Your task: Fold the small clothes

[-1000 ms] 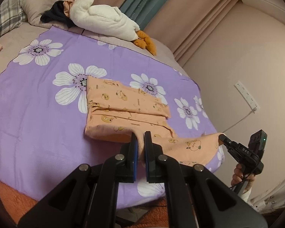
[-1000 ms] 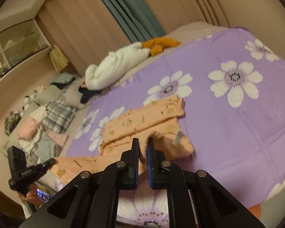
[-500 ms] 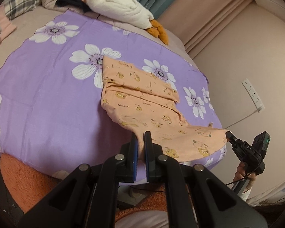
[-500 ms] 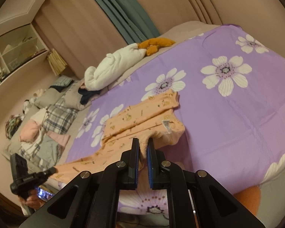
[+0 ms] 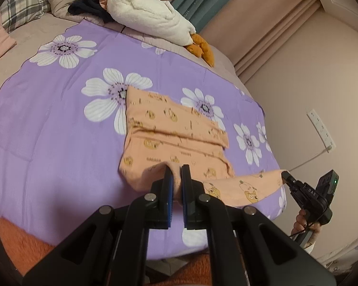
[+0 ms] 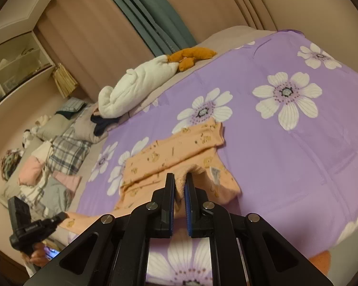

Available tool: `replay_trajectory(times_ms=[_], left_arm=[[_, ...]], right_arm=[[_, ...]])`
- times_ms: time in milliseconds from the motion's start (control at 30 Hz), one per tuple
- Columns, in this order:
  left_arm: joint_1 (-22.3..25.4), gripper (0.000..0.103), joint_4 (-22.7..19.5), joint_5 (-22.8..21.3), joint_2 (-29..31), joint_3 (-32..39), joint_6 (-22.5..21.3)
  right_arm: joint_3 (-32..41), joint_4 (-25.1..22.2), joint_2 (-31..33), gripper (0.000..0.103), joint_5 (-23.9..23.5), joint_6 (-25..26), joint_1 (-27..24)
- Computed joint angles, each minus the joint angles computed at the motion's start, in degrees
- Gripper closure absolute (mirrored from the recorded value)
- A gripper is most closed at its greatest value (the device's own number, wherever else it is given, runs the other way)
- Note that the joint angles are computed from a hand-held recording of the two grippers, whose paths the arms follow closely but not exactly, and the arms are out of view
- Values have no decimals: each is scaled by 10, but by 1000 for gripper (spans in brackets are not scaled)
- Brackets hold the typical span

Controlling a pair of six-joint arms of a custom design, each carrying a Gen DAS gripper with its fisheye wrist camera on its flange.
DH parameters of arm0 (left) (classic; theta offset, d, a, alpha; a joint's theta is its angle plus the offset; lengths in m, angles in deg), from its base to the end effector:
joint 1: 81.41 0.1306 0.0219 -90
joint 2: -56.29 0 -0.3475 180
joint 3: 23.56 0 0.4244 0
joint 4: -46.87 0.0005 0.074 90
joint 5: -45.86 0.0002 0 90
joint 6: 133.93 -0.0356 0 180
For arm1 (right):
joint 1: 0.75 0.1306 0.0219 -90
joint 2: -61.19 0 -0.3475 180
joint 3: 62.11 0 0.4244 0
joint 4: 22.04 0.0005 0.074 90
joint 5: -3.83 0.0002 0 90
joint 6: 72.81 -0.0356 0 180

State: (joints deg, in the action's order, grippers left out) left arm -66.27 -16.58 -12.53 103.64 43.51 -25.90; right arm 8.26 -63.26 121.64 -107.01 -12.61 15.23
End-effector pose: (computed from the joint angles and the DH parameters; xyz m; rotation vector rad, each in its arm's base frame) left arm 0.2572 0.0497 0.4571 -0.3846 2.2523 -0.6663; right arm 0.3429 0.1108 0.4501 0.0386 2.1975 0.8485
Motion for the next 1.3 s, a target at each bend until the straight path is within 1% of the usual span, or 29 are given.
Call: replay_trajectory(times_ms=[133,233,433,533,667,733,933,1000,1100,1167,1200,1300], left_arm=[[2,97,35,0,37,16,11],[-1,97,57,-9,71,31,19],[-9,97,89,-26,133,61,31],[-14,97,101,-37,166,78,36],[-20,97,118,-50,219,108,47],[-24,97,124,-65,248,125,49],[-30,97,138,-102,337,176,53],[-33,97,141,-124,362,193,52],[-36,100,147,-147,399,219,46],[-35,100,141,-142,421,234,44],[-34,100,137,-141,428,239,45],[-34,100,130,-140,434,241,39]], right_arm=[[28,7,37,94,5,1,1],[50,10,64,94,13,5,3],[88,21,117,94,5,1,-1],[113,24,151,94,-1,-2,-3],[153,17,202,94,-2,-2,-4],[172,20,229,94,-8,-5,-6],[251,-10,323,94,-1,-6,-2],[285,-28,361,94,4,-12,2],[323,-52,402,94,6,-17,6],[344,-63,425,94,11,-17,10],[353,-73,434,94,22,-15,13],[371,-95,455,94,46,-12,18]])
